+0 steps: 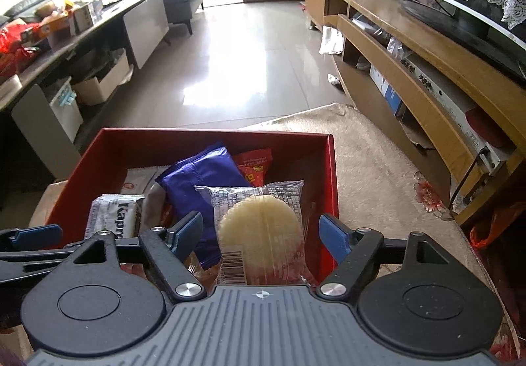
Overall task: Organize snacks
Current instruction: 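Open both tools to release the packets into the box, then move both tools back to the table and grasp the white duck-snack packet with the left tool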
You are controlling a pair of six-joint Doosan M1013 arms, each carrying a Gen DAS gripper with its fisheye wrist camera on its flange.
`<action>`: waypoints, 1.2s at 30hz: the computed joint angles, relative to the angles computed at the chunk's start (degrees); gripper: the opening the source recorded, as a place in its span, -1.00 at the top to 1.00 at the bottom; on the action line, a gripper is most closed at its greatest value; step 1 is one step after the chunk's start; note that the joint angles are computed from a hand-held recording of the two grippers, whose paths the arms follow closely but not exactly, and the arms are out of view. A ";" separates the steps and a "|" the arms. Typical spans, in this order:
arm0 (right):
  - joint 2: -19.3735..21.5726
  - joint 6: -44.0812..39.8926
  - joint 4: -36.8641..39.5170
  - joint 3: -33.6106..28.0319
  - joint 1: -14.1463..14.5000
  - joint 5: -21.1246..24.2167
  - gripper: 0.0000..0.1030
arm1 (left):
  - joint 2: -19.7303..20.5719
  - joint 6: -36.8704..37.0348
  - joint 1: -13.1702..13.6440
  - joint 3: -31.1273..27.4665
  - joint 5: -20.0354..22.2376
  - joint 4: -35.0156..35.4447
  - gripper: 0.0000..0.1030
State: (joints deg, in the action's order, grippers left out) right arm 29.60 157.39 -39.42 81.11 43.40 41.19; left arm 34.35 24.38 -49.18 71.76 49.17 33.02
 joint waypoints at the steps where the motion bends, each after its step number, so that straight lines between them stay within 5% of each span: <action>1: -0.20 0.42 -0.25 0.23 0.09 -0.06 -0.61 | -0.20 -0.31 -0.08 0.26 -0.17 0.19 -0.27; 22: -4.62 4.46 -2.07 6.22 3.13 0.21 -0.66 | -4.90 -3.09 -2.07 7.40 -4.63 -0.36 -0.32; 36: -4.97 -0.32 15.28 10.09 3.63 1.71 -0.66 | -6.31 -1.54 -2.60 9.72 -7.51 -4.80 -0.35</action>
